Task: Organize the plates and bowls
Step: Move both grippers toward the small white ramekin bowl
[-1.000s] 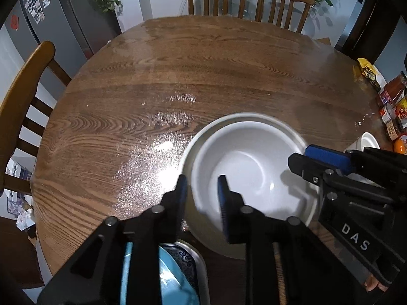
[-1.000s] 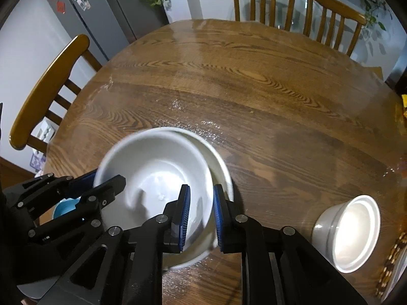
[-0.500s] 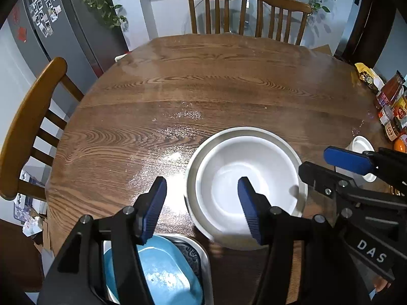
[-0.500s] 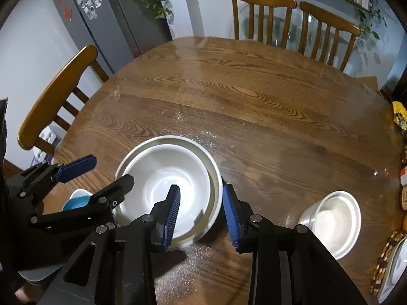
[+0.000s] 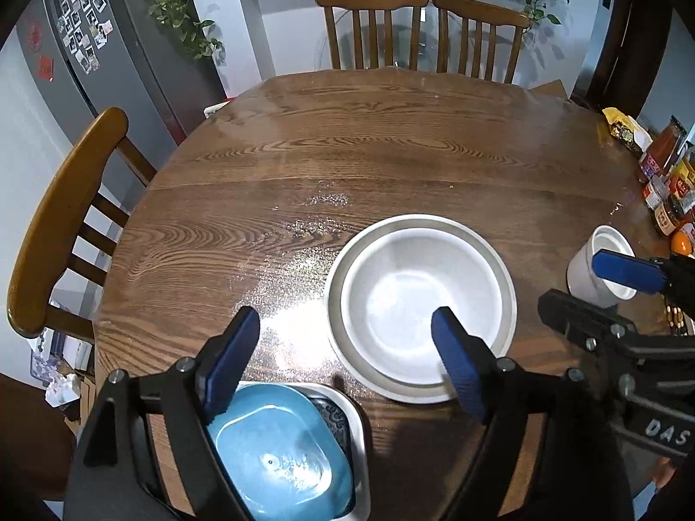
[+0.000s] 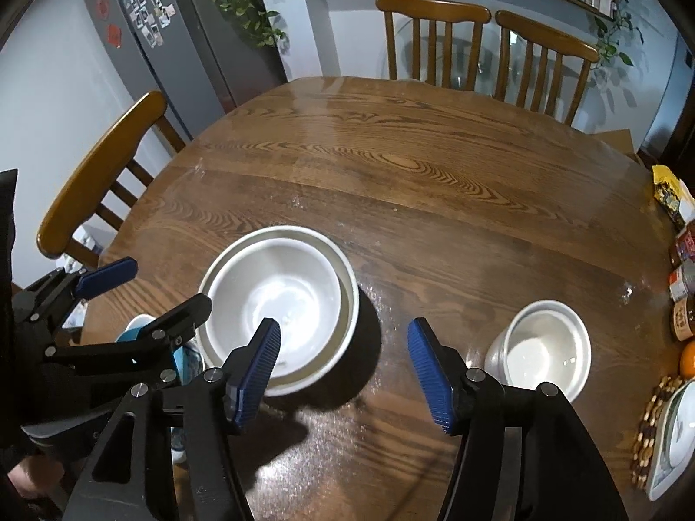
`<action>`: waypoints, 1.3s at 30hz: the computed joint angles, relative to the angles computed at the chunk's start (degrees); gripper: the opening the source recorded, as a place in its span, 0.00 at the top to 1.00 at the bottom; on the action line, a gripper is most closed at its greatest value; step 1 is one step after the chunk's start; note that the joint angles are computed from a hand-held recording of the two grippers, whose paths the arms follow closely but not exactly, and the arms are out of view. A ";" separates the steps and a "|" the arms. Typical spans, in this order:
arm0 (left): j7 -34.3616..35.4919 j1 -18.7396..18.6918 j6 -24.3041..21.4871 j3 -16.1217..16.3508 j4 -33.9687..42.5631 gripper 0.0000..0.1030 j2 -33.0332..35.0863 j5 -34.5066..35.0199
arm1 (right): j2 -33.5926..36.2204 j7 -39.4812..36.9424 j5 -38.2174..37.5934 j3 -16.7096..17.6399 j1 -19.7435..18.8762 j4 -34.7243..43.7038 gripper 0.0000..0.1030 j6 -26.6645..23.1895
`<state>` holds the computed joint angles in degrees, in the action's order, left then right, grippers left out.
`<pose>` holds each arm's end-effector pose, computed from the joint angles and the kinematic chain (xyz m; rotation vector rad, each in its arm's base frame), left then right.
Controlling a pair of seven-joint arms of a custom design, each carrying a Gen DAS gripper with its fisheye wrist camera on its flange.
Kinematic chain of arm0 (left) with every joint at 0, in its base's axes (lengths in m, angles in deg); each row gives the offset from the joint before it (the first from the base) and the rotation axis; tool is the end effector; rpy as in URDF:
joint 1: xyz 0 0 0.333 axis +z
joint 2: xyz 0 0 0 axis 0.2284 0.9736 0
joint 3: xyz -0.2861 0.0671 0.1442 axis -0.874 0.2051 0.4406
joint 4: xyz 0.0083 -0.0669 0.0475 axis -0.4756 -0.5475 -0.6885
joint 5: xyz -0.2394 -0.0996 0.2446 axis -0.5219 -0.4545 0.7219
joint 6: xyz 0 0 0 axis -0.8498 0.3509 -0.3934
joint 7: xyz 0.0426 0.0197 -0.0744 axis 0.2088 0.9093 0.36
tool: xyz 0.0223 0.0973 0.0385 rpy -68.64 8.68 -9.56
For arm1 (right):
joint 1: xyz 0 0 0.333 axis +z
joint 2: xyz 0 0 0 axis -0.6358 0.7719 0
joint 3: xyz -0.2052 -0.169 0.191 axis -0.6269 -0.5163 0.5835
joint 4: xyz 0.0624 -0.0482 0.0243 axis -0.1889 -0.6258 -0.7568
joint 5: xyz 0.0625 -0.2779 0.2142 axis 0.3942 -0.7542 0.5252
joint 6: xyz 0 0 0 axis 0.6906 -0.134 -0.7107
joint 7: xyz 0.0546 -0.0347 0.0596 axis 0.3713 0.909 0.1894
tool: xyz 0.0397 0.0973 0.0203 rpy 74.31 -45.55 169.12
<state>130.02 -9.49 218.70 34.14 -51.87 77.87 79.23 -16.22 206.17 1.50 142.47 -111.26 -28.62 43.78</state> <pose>0.5091 -0.3868 0.5299 -1.2977 2.3912 -0.6505 0.4200 0.4628 0.5367 -1.6047 2.1091 -0.4969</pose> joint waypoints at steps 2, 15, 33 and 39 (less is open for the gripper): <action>-0.06 0.01 0.04 -0.07 -0.68 0.22 -0.56 -0.14 | -0.46 0.27 -0.22 -0.50 0.89 -0.79 0.25 0.20; 0.00 -0.22 0.12 -0.60 -3.46 0.13 -2.70 -0.23 | 0.88 2.89 -3.09 -0.44 6.23 -6.40 0.23 2.80; 3.39 -1.59 -0.84 -2.27 -5.07 0.13 -3.39 -3.38 | 5.75 10.76 -11.52 0.30 16.36 -16.62 0.23 9.09; 4.44 -2.70 -1.35 -2.74 -4.47 0.13 -2.85 -3.46 | 8.36 14.77 -16.04 0.28 20.38 -19.98 0.23 11.24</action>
<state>134.46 -12.20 217.35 31.40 -56.35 75.02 75.77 -7.85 220.95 -14.54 142.76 -90.89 -48.60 55.02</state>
